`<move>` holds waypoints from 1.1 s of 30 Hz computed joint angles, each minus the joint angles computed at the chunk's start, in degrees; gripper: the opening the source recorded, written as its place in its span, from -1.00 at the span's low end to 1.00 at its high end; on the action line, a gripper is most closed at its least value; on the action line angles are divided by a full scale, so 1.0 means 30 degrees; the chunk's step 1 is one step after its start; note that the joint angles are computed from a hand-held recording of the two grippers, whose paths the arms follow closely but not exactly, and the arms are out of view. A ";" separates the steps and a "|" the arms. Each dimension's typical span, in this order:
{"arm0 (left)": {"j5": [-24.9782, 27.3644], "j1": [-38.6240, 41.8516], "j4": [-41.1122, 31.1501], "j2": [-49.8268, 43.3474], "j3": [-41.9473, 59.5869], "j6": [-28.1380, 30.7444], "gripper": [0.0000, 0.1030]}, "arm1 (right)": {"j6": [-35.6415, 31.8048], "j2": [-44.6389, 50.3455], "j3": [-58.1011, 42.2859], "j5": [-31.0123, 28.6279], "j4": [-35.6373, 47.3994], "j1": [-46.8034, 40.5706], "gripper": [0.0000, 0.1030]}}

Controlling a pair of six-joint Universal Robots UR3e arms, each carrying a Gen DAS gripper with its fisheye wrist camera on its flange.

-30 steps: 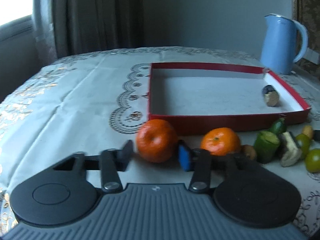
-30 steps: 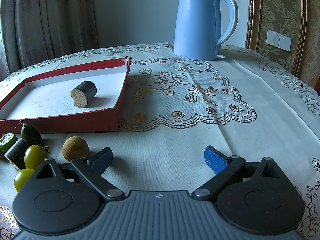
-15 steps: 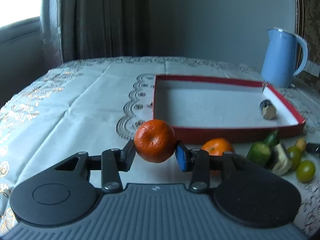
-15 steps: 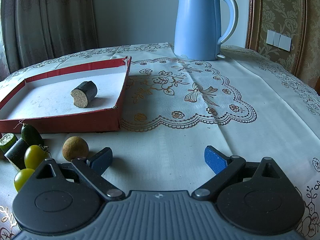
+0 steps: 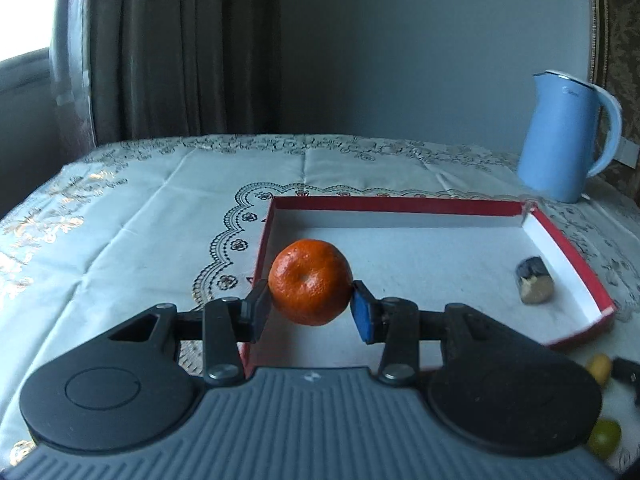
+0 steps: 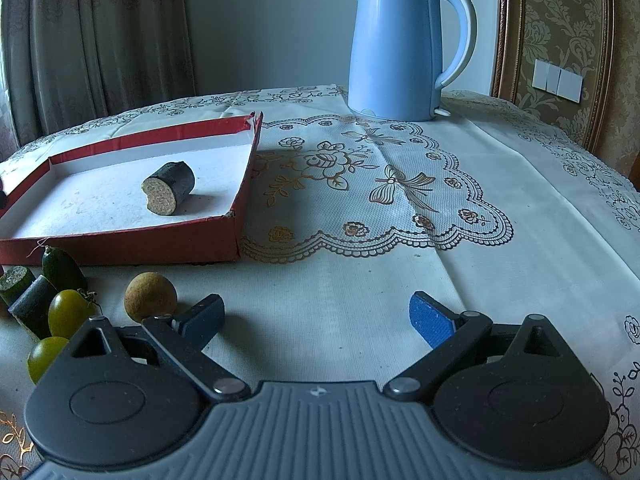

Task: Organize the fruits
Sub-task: 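Lift the orange into the red tray and open the left gripper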

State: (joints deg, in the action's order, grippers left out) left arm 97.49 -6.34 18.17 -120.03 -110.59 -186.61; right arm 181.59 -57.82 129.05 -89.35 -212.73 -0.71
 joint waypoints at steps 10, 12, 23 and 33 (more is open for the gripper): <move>0.0212 0.0100 -0.4173 -0.2728 0.4828 0.0022 -0.23 | 0.0006 0.0072 -0.0046 -0.0005 -0.0037 0.0010 0.95; 0.0574 -0.0138 -0.4228 -0.3089 0.5295 0.0190 -0.23 | 0.0011 0.0080 -0.0051 -0.0011 -0.0040 0.0019 0.95; 0.0183 -0.0160 -0.2027 -0.2291 0.3376 0.0682 0.43 | -0.0008 0.0130 -0.0079 -0.0036 -0.0044 0.0020 0.97; 0.1628 -0.0587 0.5069 0.1004 -0.4693 0.0873 0.91 | -0.0018 0.0113 -0.0086 -0.0017 -0.0017 0.0005 0.98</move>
